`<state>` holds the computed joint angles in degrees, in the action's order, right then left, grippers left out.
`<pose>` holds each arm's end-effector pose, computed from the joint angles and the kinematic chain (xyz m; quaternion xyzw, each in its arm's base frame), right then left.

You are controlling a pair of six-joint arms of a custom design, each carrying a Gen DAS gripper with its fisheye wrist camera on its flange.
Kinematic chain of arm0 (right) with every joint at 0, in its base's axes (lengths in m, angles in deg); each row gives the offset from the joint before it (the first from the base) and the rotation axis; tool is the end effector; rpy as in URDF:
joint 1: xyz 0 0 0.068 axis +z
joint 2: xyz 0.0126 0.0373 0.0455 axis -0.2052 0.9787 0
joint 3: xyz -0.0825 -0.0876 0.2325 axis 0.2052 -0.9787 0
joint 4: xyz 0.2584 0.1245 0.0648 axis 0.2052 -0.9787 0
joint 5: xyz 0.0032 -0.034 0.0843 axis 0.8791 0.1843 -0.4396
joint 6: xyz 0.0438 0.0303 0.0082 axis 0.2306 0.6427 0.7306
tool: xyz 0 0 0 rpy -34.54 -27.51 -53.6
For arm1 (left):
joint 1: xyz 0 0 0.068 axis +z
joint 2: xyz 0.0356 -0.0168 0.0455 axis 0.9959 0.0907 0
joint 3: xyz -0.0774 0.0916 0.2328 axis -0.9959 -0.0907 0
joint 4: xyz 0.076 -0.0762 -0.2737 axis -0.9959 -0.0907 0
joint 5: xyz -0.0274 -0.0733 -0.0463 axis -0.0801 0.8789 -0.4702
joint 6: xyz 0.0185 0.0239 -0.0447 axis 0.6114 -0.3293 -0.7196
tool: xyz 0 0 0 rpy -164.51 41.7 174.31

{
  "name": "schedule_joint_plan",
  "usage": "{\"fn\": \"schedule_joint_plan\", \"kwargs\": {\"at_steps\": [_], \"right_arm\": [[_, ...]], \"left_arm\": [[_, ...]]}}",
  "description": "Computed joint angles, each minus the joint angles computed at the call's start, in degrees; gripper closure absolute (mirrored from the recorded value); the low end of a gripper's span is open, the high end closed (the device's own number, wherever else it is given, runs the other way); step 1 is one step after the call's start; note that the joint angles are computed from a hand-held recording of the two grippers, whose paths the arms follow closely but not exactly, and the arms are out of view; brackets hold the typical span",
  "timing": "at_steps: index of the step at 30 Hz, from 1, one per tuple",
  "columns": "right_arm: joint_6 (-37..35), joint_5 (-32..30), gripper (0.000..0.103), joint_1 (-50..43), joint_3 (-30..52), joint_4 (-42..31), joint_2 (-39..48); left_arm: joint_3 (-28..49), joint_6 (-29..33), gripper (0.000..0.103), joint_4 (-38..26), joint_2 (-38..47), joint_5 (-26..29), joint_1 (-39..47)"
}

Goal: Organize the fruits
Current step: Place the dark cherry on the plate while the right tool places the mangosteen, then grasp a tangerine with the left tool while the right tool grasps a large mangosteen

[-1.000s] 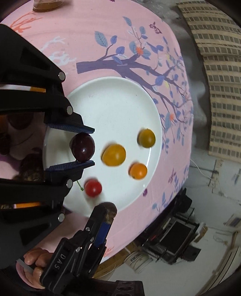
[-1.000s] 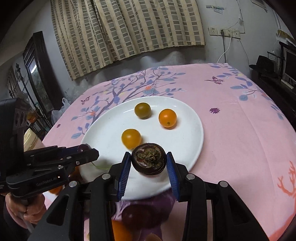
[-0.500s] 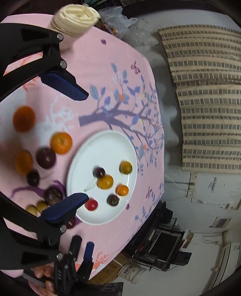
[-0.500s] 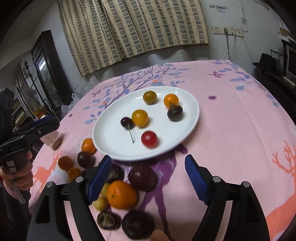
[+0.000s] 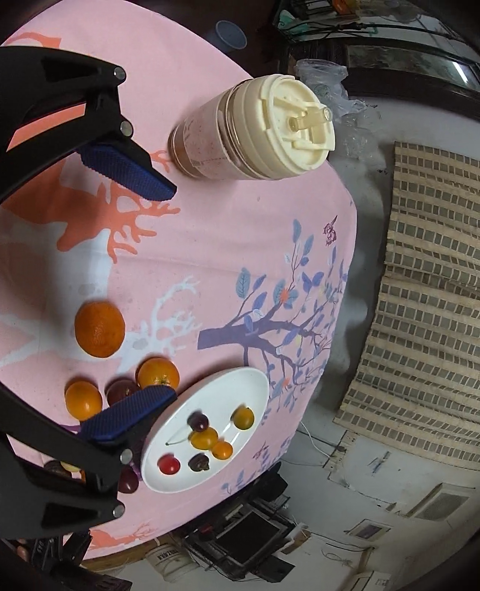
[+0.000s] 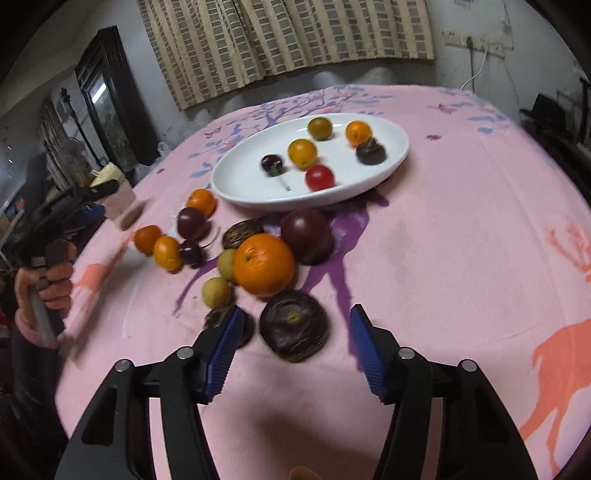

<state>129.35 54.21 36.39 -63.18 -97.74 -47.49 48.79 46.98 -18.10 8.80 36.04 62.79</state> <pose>0.1001 0.0949 0.1030 0.0437 0.9265 0.1489 0.3428 0.2610 -0.1059 0.1315 0.0413 0.9056 -0.1462 0.3961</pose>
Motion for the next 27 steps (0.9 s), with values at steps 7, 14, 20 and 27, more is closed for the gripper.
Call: {"fn": "schedule_joint_plan", "kwargs": {"at_steps": [7, 14, 20, 27], "right_arm": [[-1.0, -2.3, 0.047, -0.8, 2.2, 5.3, 10.8], [-2.7, 1.0, 0.056, 1.5, 9.2, 9.2, 29.8], [-2.9, 1.3, 0.059, 1.6, 8.9, 9.0, 29.5], [0.2, -1.0, 0.060, -3.2, 0.4, -0.3, 2.4]], "left_arm": [[-0.4, 1.5, 0.005, -0.9, -0.2, 0.0, -0.5], [-0.9, 1.0, 0.005, -1.8, -1.8, 2.4, 0.9], [-1.2, 1.9, 0.005, -2.6, -2.6, 0.9, 0.5], [-0.4, 5.9, 0.008, -4.1, 0.8, 0.7, -1.5]]}}
